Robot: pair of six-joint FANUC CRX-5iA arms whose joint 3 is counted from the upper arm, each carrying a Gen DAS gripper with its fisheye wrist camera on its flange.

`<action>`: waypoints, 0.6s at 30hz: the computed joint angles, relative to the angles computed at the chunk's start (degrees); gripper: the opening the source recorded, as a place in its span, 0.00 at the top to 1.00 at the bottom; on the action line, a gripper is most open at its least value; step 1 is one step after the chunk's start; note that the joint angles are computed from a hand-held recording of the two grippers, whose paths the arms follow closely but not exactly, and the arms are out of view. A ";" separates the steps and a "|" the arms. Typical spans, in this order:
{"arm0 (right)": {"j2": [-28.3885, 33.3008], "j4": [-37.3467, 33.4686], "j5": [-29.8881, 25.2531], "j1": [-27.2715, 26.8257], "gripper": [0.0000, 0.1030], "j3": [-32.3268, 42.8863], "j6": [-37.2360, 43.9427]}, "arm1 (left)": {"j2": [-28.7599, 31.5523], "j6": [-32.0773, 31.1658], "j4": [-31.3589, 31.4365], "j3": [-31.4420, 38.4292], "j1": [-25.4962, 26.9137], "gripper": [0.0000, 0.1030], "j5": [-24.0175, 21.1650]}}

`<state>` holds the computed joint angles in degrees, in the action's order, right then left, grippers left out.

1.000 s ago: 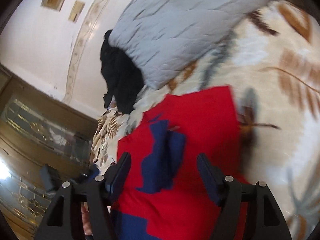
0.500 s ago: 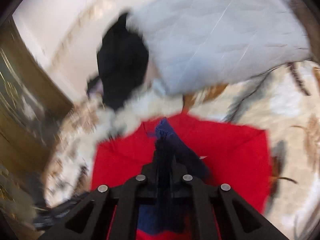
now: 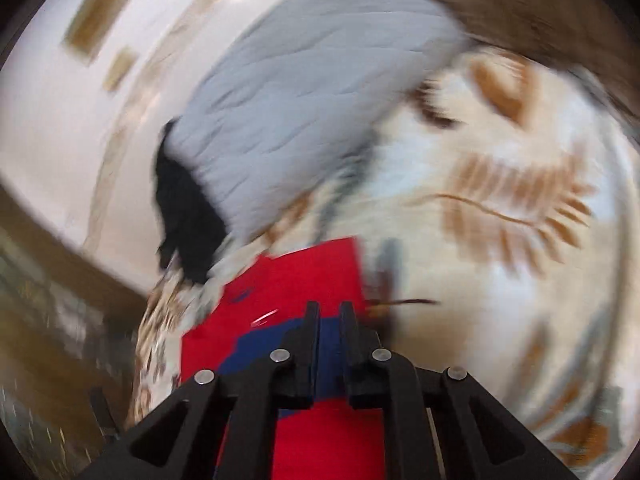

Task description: Fold small clothes

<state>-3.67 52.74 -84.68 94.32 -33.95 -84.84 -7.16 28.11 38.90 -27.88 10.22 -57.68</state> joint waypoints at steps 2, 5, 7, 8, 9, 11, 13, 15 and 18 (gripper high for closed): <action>0.82 1.08 6.92 -4.72 0.87 1.87 7.28 | 0.46 1.09 -2.95 0.40 -1.86 0.37 1.40; 3.46 -1.43 13.83 -9.66 0.87 4.76 15.21 | 2.55 4.41 -10.65 2.33 -5.12 0.29 3.63; 5.26 -7.15 19.40 -13.41 0.88 6.36 20.36 | 1.28 2.44 -11.37 1.02 -6.14 0.26 6.66; 6.02 -9.29 22.10 -14.42 0.88 6.28 20.58 | 0.99 2.52 -11.84 1.15 -6.31 0.26 6.61; 6.49 -8.44 21.79 -14.51 0.88 5.97 19.04 | 0.76 2.06 -11.45 1.10 -6.11 0.26 6.27; 6.02 -8.34 20.98 -13.70 0.88 6.44 19.25 | -0.41 -0.53 -7.75 -0.19 -4.76 0.26 6.51; 4.03 -7.27 20.21 -11.99 0.87 6.29 18.28 | -5.00 -7.60 0.59 -4.41 -2.15 0.26 7.46; 4.07 -5.26 13.39 -8.39 0.87 8.50 18.66 | -10.20 -14.29 7.86 -8.54 0.18 0.26 8.39; 5.85 -2.13 2.43 -2.34 0.86 13.13 20.21 | -17.36 -20.68 15.76 -12.81 4.57 0.15 6.30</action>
